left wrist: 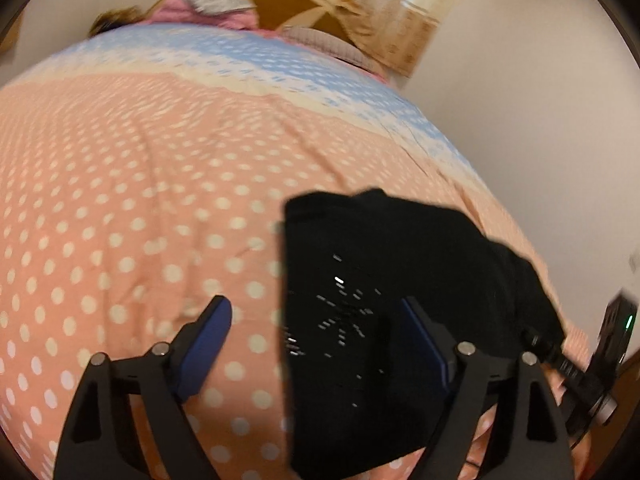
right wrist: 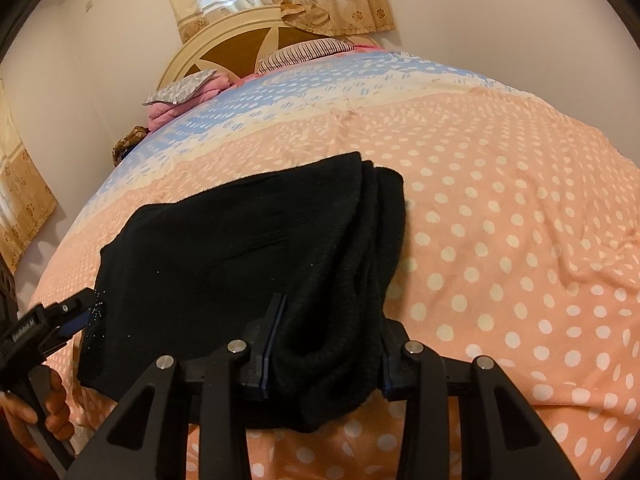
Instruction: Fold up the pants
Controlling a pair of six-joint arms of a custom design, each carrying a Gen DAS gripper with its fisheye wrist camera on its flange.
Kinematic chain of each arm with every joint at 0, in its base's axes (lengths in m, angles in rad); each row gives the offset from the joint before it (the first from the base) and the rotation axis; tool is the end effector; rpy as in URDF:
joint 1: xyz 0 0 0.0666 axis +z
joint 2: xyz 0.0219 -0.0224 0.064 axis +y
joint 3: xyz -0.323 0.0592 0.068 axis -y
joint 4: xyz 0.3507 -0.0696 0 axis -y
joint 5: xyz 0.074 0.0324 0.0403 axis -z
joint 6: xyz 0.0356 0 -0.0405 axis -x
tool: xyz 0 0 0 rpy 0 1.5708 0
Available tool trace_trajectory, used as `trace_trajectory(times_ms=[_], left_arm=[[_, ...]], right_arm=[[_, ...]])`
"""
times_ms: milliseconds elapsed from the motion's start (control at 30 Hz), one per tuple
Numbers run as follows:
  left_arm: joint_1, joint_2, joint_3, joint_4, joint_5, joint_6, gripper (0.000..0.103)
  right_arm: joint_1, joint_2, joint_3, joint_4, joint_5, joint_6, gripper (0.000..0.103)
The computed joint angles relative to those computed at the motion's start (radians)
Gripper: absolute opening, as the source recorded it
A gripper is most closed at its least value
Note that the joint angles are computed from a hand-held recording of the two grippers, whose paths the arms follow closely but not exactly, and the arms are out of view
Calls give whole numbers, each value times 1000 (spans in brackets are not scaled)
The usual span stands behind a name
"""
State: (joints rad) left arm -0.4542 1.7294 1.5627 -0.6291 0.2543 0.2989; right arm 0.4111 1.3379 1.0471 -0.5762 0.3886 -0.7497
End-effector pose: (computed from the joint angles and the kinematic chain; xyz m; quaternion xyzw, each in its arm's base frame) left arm 0.5006 -0.2548 0.3030 0.1190 0.9119 -0.2470 0.3054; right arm 0.3892 0.1545 0.2784 0.2208 0.8967 0.0339 0.3822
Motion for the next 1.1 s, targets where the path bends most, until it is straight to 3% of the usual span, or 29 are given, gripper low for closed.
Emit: trace_trajectory(times_ms=[100, 167, 233, 300, 400, 500, 700, 767, 800, 833, 967, 1100], left_arm=[[-7, -12, -26, 26, 12, -5, 82], [-4, -15, -30, 19, 64, -12, 65], [-2, -29, -48, 26, 99, -2, 38], [12, -30, -59, 15, 178, 11, 26], [32, -20, -64, 21, 239, 75, 27], [38, -20, -67, 23, 248, 127, 31], [8, -23, -53, -2, 187, 113, 50], [-4, -17, -36, -20, 158, 75, 47], [-10, -16, -31, -29, 121, 53, 26], [-9, -8, -24, -30, 120, 45, 22], [-19, -13, -13, -34, 76, -15, 19], [-37, -51, -29, 22, 5, -100, 19]], right_arm=[[0, 1, -1, 3, -3, -2, 39], [-4, -1, -3, 5, -9, -2, 39], [-5, -3, -5, 6, -12, -4, 40], [-8, -5, -8, 10, -18, -6, 40], [-15, -9, -14, 18, -32, -9, 40], [-15, -11, -17, 22, -37, -13, 40], [-22, -14, -23, 29, -51, -19, 40], [-22, -13, -23, 28, -50, -18, 40], [-22, -13, -23, 28, -49, -17, 40], [-23, -14, -23, 29, -50, -17, 40], [1, -5, -9, 18, 9, 13, 38], [50, -4, -1, 24, 126, 62, 36]])
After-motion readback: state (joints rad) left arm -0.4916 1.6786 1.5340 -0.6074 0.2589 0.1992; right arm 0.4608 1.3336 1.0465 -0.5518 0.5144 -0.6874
